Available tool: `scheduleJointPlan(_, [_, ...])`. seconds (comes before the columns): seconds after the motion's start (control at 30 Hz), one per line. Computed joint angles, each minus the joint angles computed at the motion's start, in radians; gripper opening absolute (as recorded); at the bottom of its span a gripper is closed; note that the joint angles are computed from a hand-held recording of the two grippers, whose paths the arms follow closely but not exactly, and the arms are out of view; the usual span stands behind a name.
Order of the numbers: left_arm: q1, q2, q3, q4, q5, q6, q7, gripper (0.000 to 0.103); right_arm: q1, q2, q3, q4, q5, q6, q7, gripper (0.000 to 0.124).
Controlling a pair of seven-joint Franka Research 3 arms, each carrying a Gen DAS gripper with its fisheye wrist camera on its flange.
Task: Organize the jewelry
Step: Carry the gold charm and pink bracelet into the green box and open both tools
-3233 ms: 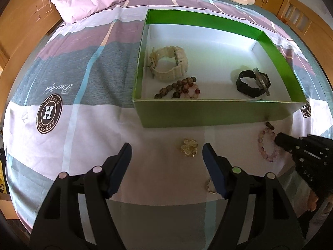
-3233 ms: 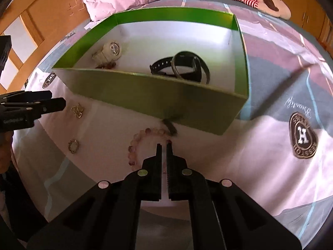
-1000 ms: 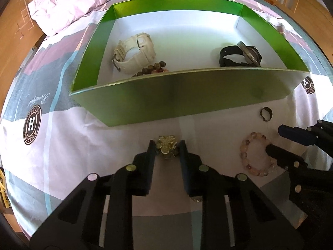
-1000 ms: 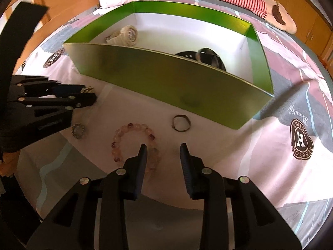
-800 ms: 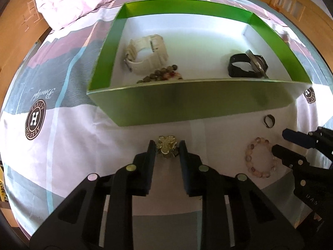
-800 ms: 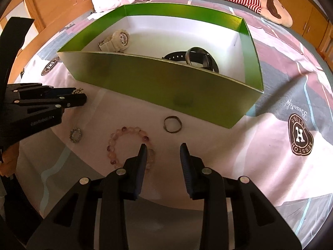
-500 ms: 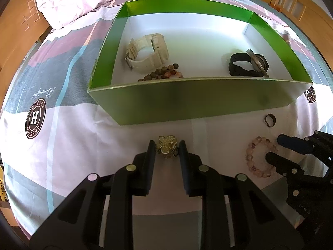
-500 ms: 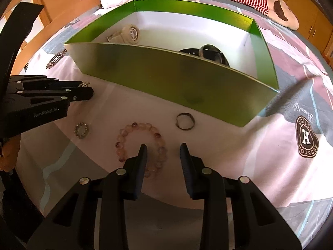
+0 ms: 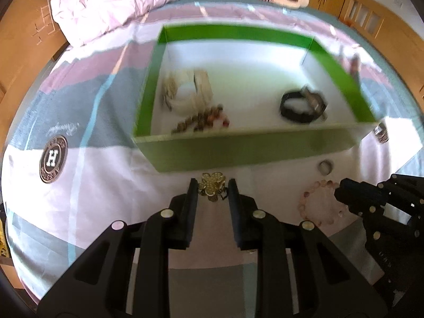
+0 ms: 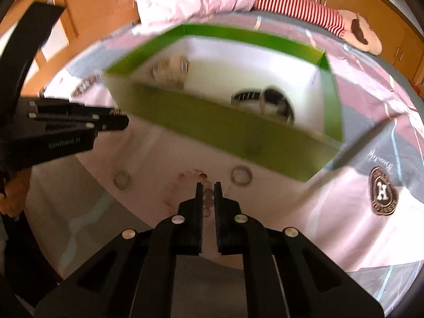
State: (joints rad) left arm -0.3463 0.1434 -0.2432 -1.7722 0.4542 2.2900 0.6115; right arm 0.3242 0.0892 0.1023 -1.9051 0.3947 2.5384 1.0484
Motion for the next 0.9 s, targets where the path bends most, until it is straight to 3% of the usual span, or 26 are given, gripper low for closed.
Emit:
scheduleJointPlan(0.13, [0.007,-0.036,0.003,0.006,0.024,0.040,0.002,0.023,-0.013,-0.012,-0.001,0.040,0.084,0.029,-0.037,0.007])
scheduleJointPlan(0.27, [0.019,-0.013,0.012,0.076,0.038,0.027,0.026,0.023,-0.026,0.029,-0.005,0.134,0.140,0.041,-0.032,0.007])
scheduleJointPlan(0.57, [0.046,0.101,0.037,0.190,-0.019,0.017,0.066,0.023,-0.009,0.175,-0.028,0.287,-0.046,0.053,0.143,0.007])
scheduleJointPlan(0.7, [0.047,0.126,0.043,0.210,-0.044,0.013,0.076,0.023,-0.013,0.220,-0.034,0.339,-0.094,-0.011,0.210,0.008])
scheduleJointPlan(0.77, [0.049,0.124,0.045,0.206,-0.054,0.019,0.078,0.030,-0.029,0.209,-0.022,0.332,-0.071,-0.026,0.201,0.016])
scheduleJointPlan(0.8, [0.049,0.120,0.046,0.201,-0.055,0.022,0.078,0.038,-0.035,0.198,-0.017,0.321,-0.058,-0.026,0.191,0.027])
scheduleJointPlan(0.83, [0.047,0.113,0.047,0.194,-0.050,0.026,0.075,0.040,-0.039,0.187,-0.015,0.309,-0.050,-0.021,0.184,0.037])
scheduleJointPlan(0.9, [0.048,0.096,0.046,0.180,-0.050,0.034,0.077,0.041,-0.050,0.147,-0.010,0.265,-0.023,-0.007,0.155,0.043])
